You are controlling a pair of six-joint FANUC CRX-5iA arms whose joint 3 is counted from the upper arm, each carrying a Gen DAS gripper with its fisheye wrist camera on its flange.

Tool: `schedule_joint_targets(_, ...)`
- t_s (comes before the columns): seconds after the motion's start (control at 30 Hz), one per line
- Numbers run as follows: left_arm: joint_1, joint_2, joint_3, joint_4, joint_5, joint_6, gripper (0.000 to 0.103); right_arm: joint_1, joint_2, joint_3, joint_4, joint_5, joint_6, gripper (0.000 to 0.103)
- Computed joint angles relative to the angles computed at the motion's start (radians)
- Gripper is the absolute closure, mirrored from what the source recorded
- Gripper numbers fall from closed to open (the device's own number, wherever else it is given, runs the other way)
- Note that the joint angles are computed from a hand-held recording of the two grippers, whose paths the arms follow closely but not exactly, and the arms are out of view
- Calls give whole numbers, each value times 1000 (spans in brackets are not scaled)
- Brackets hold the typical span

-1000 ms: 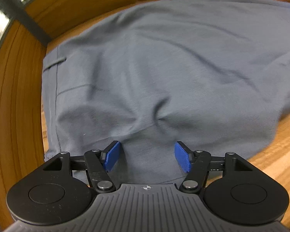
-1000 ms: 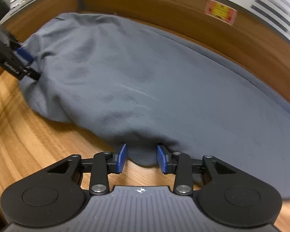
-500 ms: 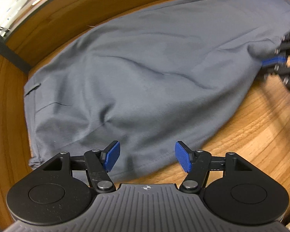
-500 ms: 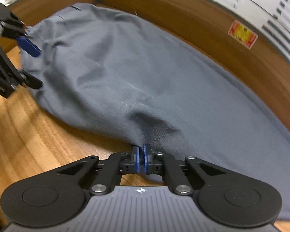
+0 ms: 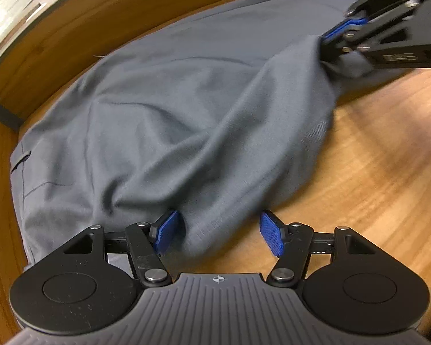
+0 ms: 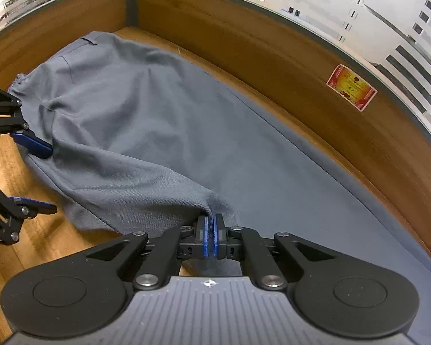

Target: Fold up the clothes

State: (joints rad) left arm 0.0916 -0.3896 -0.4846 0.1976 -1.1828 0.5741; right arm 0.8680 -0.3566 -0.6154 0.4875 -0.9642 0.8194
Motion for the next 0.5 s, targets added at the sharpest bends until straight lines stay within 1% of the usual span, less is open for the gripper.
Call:
schedule_joint_targets(0.03,5,7,4,4,2,4,39,4,-12,-4,1,-3,-3,87)
schedule_joint_targets(0.07,11,21,13,11,3,11,40,15,-35,-11,5,-12,-14,78)
schedule_joint_targets(0.1,15,29,17,14,6,14,40,30,-63,-19,10,-25,-29,72)
schedule_joint_targets(0.13,19,34,21,17,10,16,40,40,-78,-23,11,-32,-38,71)
schedule_joint_targets(0.23,32,46,31,21,25,29,40,86,-158,-32,-38,-76,-64,69)
schedule_joint_targets(0.3,35,46,31,23,32,37,40,117,-190,-41,-64,-95,-85,69)
schedule_joint_targets(0.5,43,37,49,32,36,55,40,233,-252,-92,-117,-85,-161,69)
